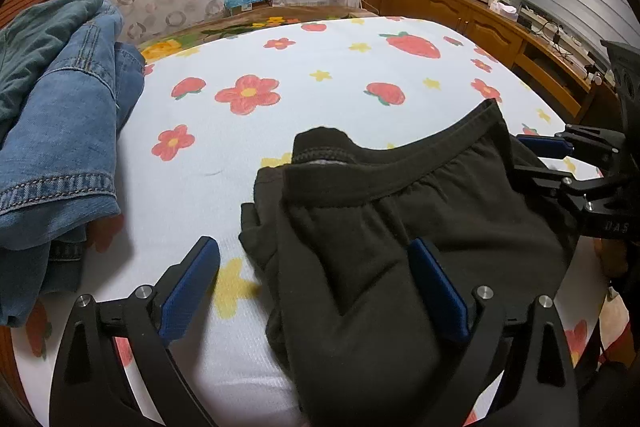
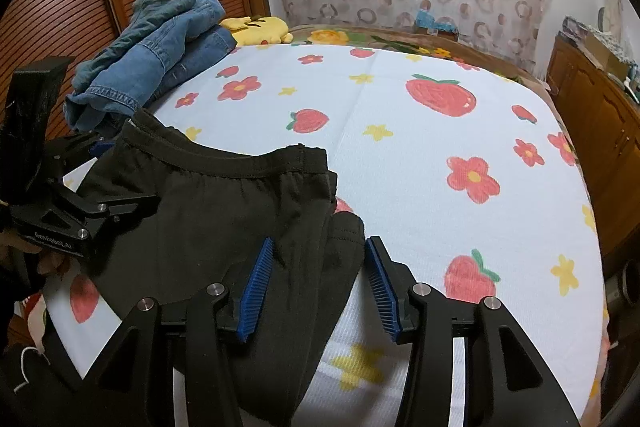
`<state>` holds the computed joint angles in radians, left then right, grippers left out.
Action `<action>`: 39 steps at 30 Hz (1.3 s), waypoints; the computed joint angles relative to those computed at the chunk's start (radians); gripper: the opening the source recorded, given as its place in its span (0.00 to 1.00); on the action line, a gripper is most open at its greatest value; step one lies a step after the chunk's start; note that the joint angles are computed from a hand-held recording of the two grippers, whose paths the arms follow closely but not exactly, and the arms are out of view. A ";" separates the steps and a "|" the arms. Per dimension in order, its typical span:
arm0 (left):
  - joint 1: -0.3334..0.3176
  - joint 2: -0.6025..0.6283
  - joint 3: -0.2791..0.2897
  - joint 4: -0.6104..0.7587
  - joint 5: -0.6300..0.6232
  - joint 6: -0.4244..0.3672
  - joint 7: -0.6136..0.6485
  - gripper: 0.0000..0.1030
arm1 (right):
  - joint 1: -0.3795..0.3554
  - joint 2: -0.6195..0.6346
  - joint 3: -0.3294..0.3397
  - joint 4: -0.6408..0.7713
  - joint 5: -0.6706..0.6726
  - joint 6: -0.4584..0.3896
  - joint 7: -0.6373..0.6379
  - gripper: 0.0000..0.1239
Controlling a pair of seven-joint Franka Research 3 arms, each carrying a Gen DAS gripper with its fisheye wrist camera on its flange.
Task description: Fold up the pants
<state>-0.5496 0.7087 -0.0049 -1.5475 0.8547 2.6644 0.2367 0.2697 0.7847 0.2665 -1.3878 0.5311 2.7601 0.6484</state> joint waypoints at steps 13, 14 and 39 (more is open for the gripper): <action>-0.004 -0.007 0.003 -0.008 -0.002 -0.023 -0.041 1.00 | -0.010 -0.008 0.013 -0.023 0.014 0.016 -0.026 0.44; -0.003 -0.007 0.002 -0.008 -0.002 -0.023 -0.041 1.00 | -0.010 -0.008 0.013 -0.024 0.014 0.017 -0.026 0.44; 0.000 -0.012 -0.004 -0.019 0.011 -0.018 -0.048 1.00 | 0.036 0.002 -0.046 0.015 -0.065 -0.004 0.088 0.46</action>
